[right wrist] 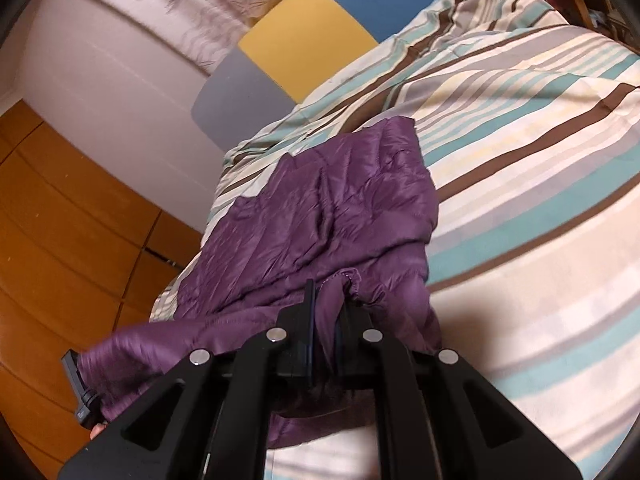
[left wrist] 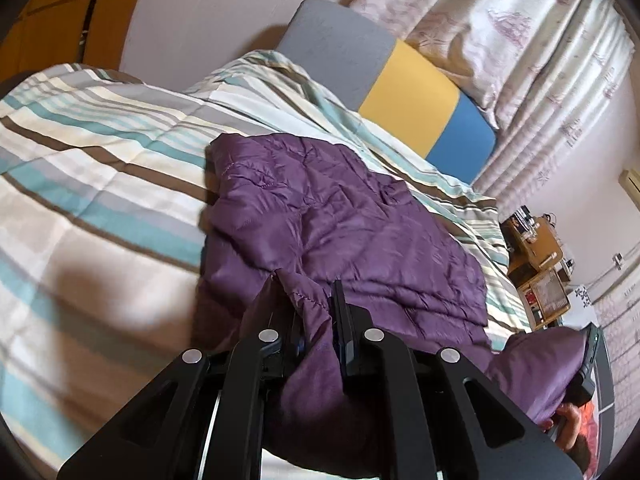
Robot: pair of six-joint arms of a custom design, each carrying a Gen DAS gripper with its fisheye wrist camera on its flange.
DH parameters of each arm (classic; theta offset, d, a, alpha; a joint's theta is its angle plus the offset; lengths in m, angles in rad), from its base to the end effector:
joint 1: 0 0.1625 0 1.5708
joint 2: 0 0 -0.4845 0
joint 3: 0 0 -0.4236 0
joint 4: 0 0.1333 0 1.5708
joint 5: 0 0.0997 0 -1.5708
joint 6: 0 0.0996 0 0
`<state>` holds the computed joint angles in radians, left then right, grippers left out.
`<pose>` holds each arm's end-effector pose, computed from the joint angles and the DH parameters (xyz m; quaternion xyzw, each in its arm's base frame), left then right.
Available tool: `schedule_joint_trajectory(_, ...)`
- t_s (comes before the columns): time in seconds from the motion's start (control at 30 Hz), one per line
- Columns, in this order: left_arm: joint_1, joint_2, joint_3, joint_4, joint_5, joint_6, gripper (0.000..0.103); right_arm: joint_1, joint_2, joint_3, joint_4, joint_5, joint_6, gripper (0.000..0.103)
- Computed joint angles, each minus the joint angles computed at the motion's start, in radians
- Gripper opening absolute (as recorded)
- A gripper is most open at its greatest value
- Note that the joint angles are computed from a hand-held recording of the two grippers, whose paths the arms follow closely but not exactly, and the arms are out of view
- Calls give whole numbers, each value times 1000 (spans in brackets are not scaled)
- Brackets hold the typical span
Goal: Fold large clothes
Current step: 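Lift the hem with both grippers and fold it toward the collar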
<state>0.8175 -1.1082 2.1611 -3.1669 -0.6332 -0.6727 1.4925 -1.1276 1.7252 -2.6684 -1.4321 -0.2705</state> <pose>-0.2148 -0.5413 0.2291 -0.0865 0.8636 -0.4657 0.1727 0.0924 -0.7021 0.3231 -0.1098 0.9605 -0.2547 0.0233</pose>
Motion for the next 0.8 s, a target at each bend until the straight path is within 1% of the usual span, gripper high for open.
schedule_joint_trajectory(0.1,42,23,-40,2,-10,19,11,1,38,-31,-20,-16,17,7)
schedule_joint_trajectory(0.2,64,36,-61,6,-15,36,17,0,72,-50,-54,-29,7,7)
schedule_joint_trajectory(0.27,76,44,-69,-12,-21,50,24,-1,91,-59,-76,-35,8,8)
schedule_joint_trajectory(0.33,83,48,-63,-68,-35,70,44,-6,106,-68,-93,-32,22,13)
schedule_joint_trajectory(0.37,84,49,-57,-102,-37,80,50,-7,110,-70,-99,-34,29,15)
schedule_joint_trajectory(0.4,79,54,-45,-164,-19,95,65,-9,115,-72,-108,-37,35,19)
schedule_joint_trajectory(0.43,74,58,-37,-205,-7,108,78,-11,119,-72,-118,-34,40,26)
schedule_joint_trajectory(0.47,62,66,-27,-259,38,127,86,-16,122,-71,-133,-18,46,32)
schedule_joint_trajectory(0.5,48,76,-19,-306,91,149,95,-20,122,-68,-148,-4,50,45)
schedule_joint_trajectory(0.53,38,85,-13,-357,123,179,96,-23,121,-63,-167,7,54,62)
schedule_joint_trajectory(0.57,29,91,-1,-416,146,215,96,-27,115,-44,-218,18,60,68)
schedule_joint_trajectory(0.6,23,92,13,-455,160,230,97,-28,110,-31,-255,20,60,80)
schedule_joint_trajectory(0.63,20,94,27,-481,168,234,98,-29,100,-10,-300,17,49,88)
schedule_joint_trajectory(0.7,17,96,51,-511,165,232,98,-33,81,16,-321,4,19,90)
schedule_joint_trajectory(0.73,17,96,68,-513,156,225,98,-34,70,29,-315,-12,-9,91)
schedule_joint_trajectory(0.8,26,94,84,-454,128,186,98,-35,56,53,-297,-50,-62,91)
